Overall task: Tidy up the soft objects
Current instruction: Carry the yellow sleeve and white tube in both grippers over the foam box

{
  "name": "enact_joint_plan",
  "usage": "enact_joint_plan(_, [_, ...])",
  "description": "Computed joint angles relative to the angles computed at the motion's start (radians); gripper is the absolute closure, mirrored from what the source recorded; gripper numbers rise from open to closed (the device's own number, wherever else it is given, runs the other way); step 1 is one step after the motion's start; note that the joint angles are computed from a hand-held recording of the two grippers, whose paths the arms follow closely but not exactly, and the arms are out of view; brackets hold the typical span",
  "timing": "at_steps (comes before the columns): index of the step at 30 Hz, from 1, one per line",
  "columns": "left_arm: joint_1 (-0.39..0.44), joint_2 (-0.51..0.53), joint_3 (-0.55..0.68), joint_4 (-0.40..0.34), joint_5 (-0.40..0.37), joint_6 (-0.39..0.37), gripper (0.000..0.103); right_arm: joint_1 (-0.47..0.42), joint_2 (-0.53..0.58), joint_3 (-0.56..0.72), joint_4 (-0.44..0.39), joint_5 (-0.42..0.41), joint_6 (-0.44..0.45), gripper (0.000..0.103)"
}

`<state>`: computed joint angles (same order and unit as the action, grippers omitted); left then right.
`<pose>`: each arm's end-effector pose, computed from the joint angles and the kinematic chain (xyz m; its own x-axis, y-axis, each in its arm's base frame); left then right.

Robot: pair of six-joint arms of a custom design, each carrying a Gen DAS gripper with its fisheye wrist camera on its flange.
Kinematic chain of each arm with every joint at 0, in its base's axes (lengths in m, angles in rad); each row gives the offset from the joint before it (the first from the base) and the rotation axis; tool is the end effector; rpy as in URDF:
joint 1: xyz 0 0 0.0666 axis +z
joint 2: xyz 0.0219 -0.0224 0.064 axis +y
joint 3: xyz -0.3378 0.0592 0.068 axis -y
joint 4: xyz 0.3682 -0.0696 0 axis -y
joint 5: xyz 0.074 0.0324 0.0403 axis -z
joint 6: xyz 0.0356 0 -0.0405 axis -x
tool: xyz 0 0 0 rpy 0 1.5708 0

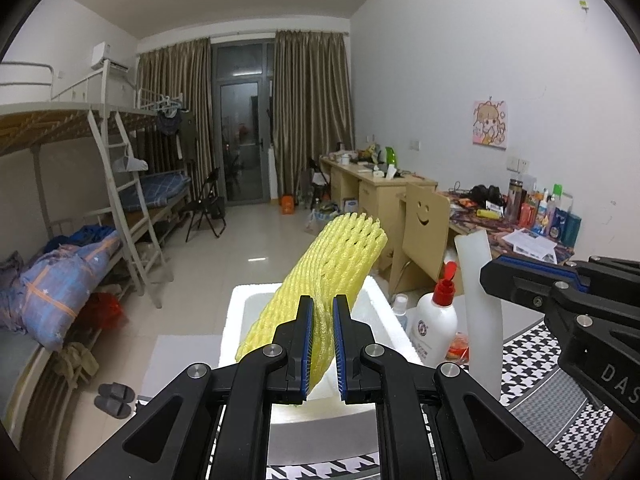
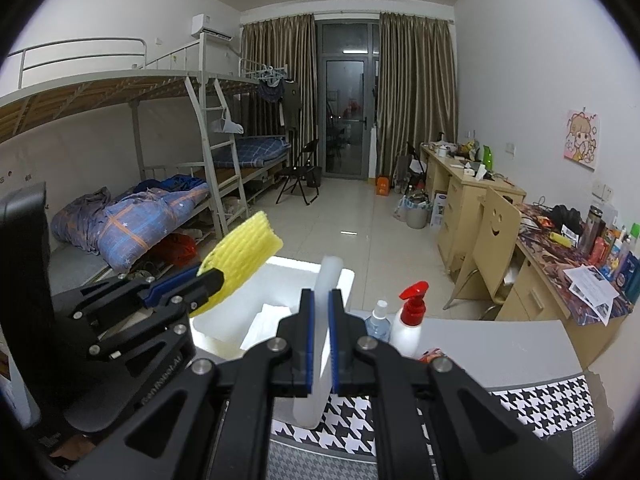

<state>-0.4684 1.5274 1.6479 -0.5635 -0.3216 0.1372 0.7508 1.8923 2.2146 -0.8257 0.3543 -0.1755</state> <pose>0.4849 -0.2332 0.4689 -0.4026 0.0583 -0.9135 0.1196 0.9928 0.0106 0.4740 0.4248 0.4943 -0.4202 -0.1681 -0.8917 -0.3497 0.9368 -0.0119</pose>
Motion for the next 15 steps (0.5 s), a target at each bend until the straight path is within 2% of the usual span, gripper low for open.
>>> enact_joint_plan(12, [0.036,0.089,0.080,-0.061,0.051,0.015,0.092,-0.007,0.101,0.154,-0.080,-0.007,-0.002,0.094])
enact_joint_plan(13, [0.041,0.098,0.086,-0.071,0.061,0.010,0.090,-0.007,0.102,0.155,-0.081,-0.008,-0.003,0.094])
enact_joint_plan(15, [0.043,0.105,0.089,-0.081,0.064,0.004,0.078,-0.010,0.122,0.186,-0.097,-0.009,-0.002,0.094])
